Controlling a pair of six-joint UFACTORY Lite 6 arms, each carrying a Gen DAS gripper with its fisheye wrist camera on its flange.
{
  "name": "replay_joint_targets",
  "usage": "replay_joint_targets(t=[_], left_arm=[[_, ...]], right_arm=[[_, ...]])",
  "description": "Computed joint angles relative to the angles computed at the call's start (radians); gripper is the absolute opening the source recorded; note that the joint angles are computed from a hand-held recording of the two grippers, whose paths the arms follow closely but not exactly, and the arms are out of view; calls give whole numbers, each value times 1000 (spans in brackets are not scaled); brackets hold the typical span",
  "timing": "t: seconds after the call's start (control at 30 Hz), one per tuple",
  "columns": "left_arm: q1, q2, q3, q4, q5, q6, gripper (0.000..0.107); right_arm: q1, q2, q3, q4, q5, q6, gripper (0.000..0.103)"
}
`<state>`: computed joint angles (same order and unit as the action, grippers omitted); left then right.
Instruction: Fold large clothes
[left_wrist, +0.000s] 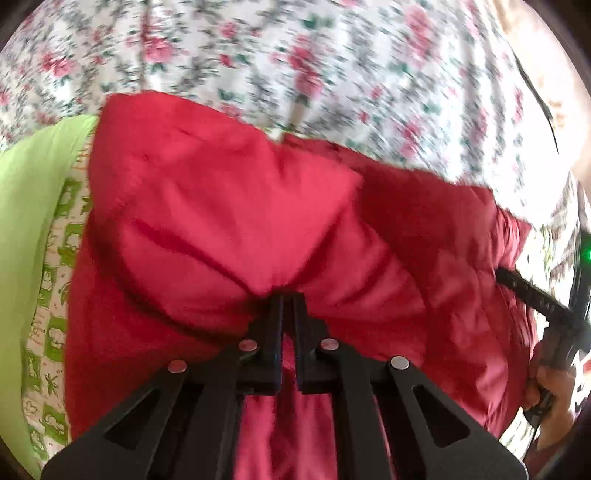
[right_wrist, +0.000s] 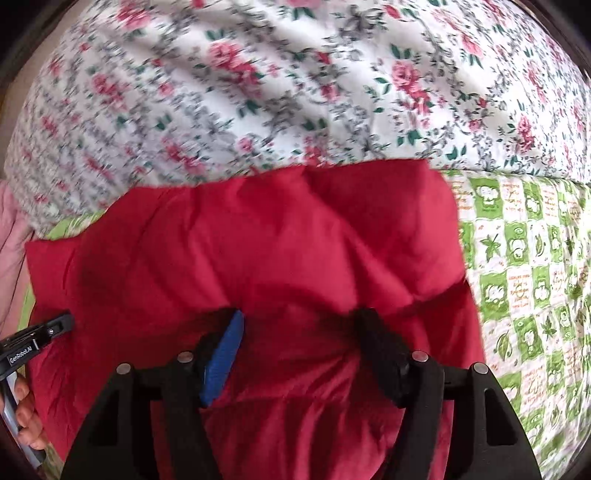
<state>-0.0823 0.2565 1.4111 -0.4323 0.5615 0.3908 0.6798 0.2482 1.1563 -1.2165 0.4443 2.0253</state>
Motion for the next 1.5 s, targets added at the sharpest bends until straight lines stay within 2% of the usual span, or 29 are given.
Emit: replay_joint_targets(t=[0.13, 0.23, 0.4, 0.6, 0.7, 0.8, 0.9, 1.0, 1.1, 1.2, 1.27, 1.4, 1.5], left_arm=[[23, 74, 67, 16, -24, -15, 4], [35, 164, 134, -12, -31, 5, 4], [36, 302, 276, -9, 10, -11, 2], [22, 352, 341, 20, 29, -55, 2], [52, 338, 364, -1, 99, -45, 2], [79, 296, 368, -25, 172, -36, 2], [90, 220, 309, -19, 176, -20, 2], [103, 136, 247, -19, 187, 17, 3], [137, 57, 187, -75, 223, 82, 4], [169, -15, 111, -117, 234, 136, 17], [182, -62, 62, -127, 227, 160, 27], [227, -162, -35, -147, 236, 224, 27], [226, -191, -72, -144, 217, 241, 27]], right_arm=[[-81, 29, -5, -14, -91, 16, 69], [-118, 58, -7, -87, -147, 104, 71], [-150, 129, 23, -224, -181, 248, 78], [-153, 147, 14, -339, -188, 375, 80], [-182, 157, 14, -378, -223, 400, 80], [-229, 170, 38, -321, -281, 323, 81], [-273, 162, 41, -219, -309, 202, 81], [-258, 106, 21, -38, -258, 22, 80], [-246, 7, -57, -55, -223, 38, 80], [-240, -88, -138, -109, -218, 94, 81], [-221, -136, -169, -74, -191, 55, 81], [-179, -247, -256, -64, -172, 40, 82], [-90, -281, -271, 0, -107, 5, 82]])
